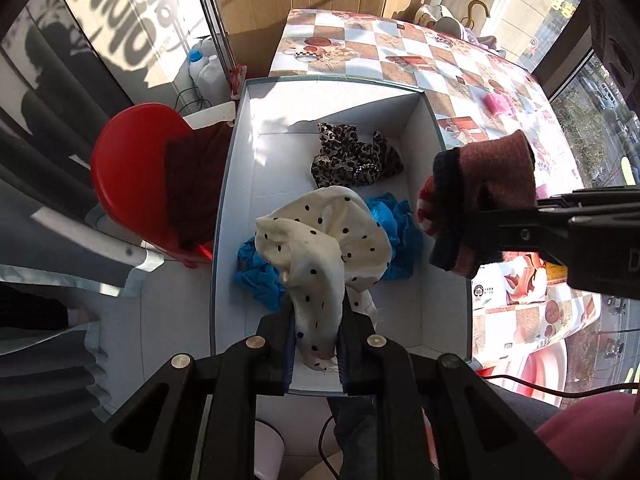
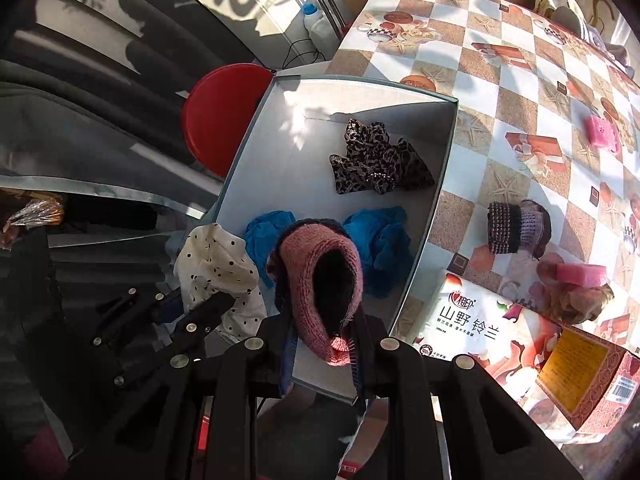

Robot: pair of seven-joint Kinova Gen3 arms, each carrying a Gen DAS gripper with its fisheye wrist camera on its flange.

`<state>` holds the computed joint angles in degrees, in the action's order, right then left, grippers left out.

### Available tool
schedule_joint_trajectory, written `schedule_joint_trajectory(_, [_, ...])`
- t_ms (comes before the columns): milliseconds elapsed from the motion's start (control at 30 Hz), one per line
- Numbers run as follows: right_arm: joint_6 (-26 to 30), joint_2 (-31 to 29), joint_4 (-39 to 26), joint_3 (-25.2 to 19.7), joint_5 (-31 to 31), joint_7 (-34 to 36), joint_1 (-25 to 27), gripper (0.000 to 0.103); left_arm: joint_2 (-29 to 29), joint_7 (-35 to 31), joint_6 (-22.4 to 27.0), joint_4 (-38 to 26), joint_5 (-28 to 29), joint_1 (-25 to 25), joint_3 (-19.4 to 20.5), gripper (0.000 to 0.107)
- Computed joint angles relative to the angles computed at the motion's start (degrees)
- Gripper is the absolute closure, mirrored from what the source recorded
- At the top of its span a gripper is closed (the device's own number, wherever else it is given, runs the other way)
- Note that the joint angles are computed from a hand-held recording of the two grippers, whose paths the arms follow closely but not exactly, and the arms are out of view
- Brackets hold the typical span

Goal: Organize soft objects
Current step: 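Open the left tool dropping the scrunchie while the right tool releases the pink sock into the box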

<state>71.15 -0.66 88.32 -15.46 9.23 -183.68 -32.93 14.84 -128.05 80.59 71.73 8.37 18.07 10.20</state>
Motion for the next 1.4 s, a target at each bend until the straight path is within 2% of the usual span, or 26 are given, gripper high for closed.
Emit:
schedule_joint_trajectory(1233, [-0.63,-0.3,0.04,0.84,-0.31,2.36,1.86,0.079,1.0,-0.48,0.6,-0.89,-2.27,2.02,0.29,0.089])
schedule_joint_trajectory(1333, [-0.72,-0.44,-0.06,0.88,-0.25,2.78,1.98,0.079,0.8,-0.86,0.45,-0.77,-1.62,1.78,0.4,0.084])
schedule_joint_trajectory(1367, [-0.94,-0.6,0.01,0.91,-0.4,3.04,2.07,0.076,0.68,-1.0,0.31,-0.73,-1.49,1.76,0.43,0.074])
schedule_joint_trajectory(1400, [-0.8,-0.68,-0.05,0.88,-0.37,3.05,2.13,0.067,0.56,-1.07,0.13,-0.7,-1.35,1.77,0.47,0.056])
